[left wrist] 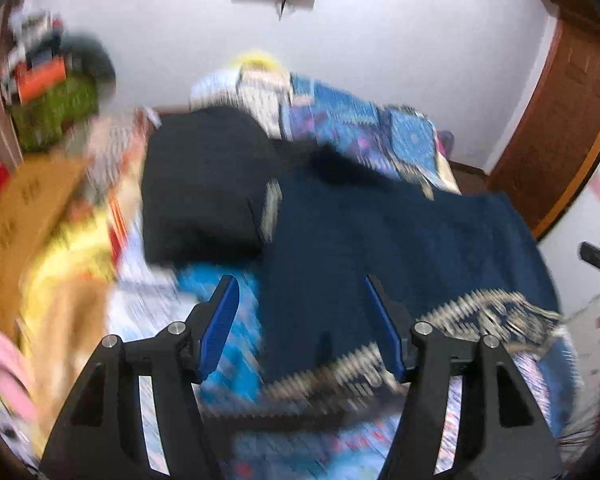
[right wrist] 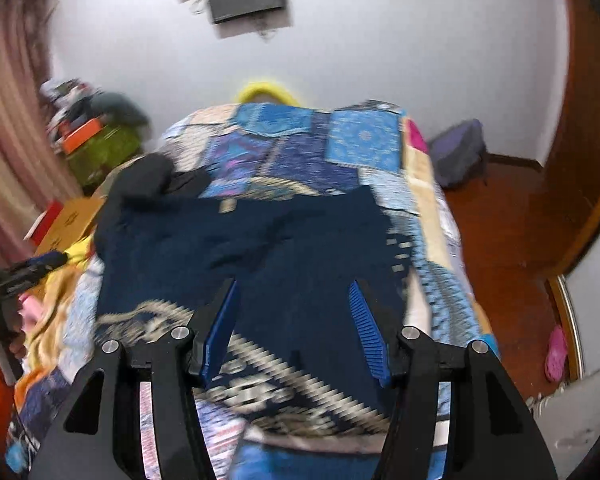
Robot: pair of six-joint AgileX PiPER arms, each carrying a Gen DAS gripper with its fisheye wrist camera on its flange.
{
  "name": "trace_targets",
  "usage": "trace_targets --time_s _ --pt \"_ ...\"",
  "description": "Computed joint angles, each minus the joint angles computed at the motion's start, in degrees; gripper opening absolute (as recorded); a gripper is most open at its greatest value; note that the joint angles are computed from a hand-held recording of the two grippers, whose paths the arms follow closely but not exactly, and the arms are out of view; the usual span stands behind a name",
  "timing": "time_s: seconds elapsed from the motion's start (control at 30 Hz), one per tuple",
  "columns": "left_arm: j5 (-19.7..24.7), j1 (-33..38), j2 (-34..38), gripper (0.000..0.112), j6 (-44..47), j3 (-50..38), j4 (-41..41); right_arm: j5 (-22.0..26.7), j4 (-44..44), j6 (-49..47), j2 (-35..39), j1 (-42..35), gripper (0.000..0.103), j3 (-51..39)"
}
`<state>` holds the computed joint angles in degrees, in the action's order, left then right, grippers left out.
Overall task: Fold large clothes
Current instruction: 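Grasp the patterned hem of the navy hoodie with both grippers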
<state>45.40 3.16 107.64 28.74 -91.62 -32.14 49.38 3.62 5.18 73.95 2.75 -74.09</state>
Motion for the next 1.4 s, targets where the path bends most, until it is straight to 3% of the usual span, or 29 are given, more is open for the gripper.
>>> trace_targets --time_s 0.1,0.17,0.3,0.4,0.7,0.87,1.1,1.23,1.4 --pt "7.0 3.2 0.9 0.063 1.8 3.2 -8.8 -1.4 0.2 1.5 -1.3 4.3 0.053 2.2" --pt "8.5 4.5 1.4 0.063 2.2 6.1 -11.9 -2.8 -0.4 2.8 -1.5 6.9 0.053 3.6" --pt "6.6 5.4 2.6 0.063 2.8 11.6 -15.6 -5.2 -4.9 6.7 -0.4 11.8 0.053 6.1" --pt "7.7 5.9 6.5 0.063 2.0 11.8 -17.6 -5.1 -5.8 7.1 1.1 13.1 0.053 6.7" --pt "7.9 7.6 13.3 0.063 6.2 11.4 -33.5 -6.6 -0.3 2.1 2.4 9.3 0.053 9.8" --pt "7.8 5.5 17.3 0.063 5.0 8.1 -32.9 -7.2 2.9 -0.1 4.4 6.9 0.053 10.3" --pt "5.3 6.7 14.3 0.069 6.0 14.9 -34.7 -8.8 2.1 -0.3 3.9 7.1 0.053 12.5" --pt "6.7 9.0 16.5 0.072 6.9 16.2 -39.7 -9.3 2.2 -1.4 3.8 7.1 0.053 12.7" --pt "4.4 6.2 17.4 0.076 5.6 12.2 -38.5 -10.4 4.0 -2.7 4.0 6.2 0.053 13.3"
